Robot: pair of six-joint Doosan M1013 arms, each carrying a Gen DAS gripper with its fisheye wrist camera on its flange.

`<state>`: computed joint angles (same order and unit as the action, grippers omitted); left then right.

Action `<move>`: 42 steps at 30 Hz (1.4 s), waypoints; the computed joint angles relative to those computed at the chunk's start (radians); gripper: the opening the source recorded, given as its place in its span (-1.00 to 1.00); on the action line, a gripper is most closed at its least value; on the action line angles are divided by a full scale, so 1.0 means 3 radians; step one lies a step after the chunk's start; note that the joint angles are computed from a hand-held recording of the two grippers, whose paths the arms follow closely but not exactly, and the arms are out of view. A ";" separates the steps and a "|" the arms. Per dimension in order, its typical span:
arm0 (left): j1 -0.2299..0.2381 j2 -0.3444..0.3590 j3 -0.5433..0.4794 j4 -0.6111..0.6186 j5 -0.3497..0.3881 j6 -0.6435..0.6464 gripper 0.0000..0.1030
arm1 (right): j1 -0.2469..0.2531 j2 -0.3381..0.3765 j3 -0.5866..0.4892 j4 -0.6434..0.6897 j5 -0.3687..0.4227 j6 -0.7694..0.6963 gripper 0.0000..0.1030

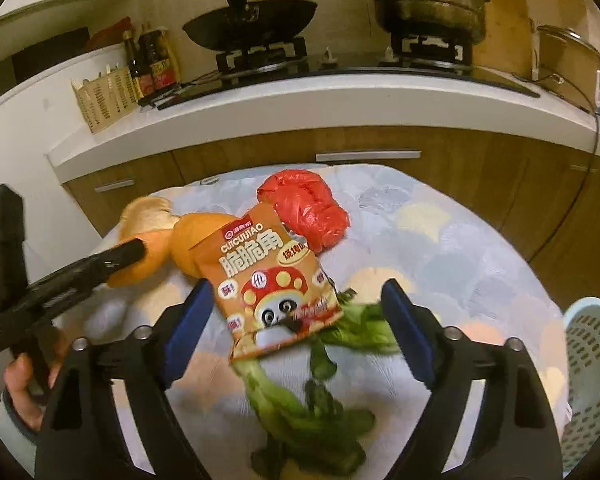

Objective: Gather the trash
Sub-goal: 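Grasp the orange peel with the left tool while the right tool grasps the snack bag, then carry the orange peel and snack bag over the wastebasket and open both tools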

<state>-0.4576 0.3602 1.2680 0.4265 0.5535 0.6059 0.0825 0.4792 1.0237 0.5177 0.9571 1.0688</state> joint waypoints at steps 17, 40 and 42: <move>0.0036 -0.0027 0.0050 -0.0047 -0.0114 -0.0123 -0.56 | 0.0283 0.0013 0.0085 -0.0727 -0.0213 0.0064 -0.05; -0.0326 -0.0161 -0.0091 0.0283 -0.0377 0.0027 -0.56 | -0.0130 -0.0686 0.0666 0.0048 -0.0812 -0.0381 -0.54; -0.0378 -0.0116 -0.0194 0.0203 -0.0356 0.0175 -0.56 | -0.0193 -0.0729 0.0706 0.0042 -0.0861 -0.0351 -0.54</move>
